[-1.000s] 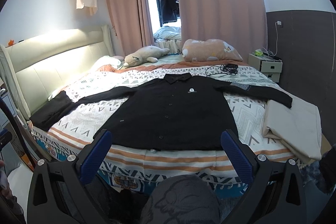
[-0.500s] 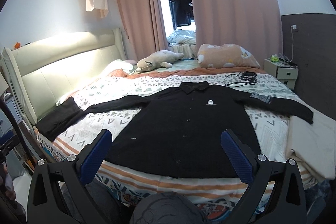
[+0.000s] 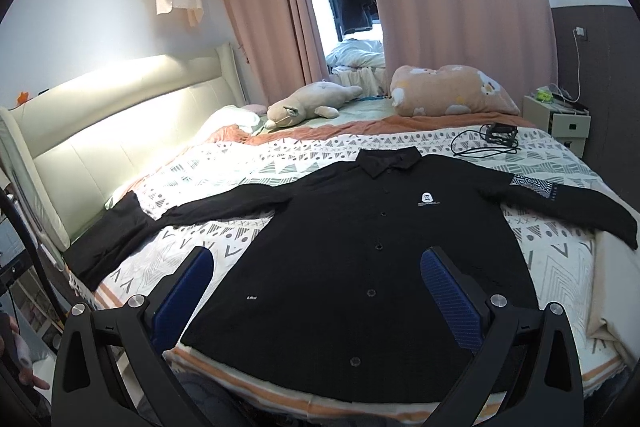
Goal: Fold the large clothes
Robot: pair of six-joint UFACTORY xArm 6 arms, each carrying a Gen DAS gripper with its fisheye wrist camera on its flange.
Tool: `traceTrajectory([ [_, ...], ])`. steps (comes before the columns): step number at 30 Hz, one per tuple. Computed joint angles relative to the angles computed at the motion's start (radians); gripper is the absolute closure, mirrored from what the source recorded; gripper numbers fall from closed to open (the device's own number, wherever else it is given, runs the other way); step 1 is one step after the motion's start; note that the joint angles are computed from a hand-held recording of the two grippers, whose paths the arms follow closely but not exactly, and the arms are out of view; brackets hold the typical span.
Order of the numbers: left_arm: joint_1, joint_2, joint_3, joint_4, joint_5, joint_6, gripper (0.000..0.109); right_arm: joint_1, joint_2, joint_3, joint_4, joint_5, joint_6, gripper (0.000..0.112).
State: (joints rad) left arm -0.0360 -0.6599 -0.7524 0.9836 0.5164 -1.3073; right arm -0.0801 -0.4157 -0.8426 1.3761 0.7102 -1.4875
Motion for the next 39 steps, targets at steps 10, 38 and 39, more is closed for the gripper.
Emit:
traceTrajectory([
  [10,0.112,0.271,-0.195,-0.177,-0.042,0.211,0.006,0.147,0.226,-0.222,-0.023,-0.139,0.158,0.009],
  [38,0.368,1.011,-0.847,-0.936,-0.129,0.682,0.011,0.346,1.158,-1.386,-0.520,-0.058,0.853,0.009],
  [39,0.374,1.039,-0.878,-0.958,-0.118,0.685,0.014,0.348,1.226,-1.490,-0.568,-0.037,0.910,0.009],
])
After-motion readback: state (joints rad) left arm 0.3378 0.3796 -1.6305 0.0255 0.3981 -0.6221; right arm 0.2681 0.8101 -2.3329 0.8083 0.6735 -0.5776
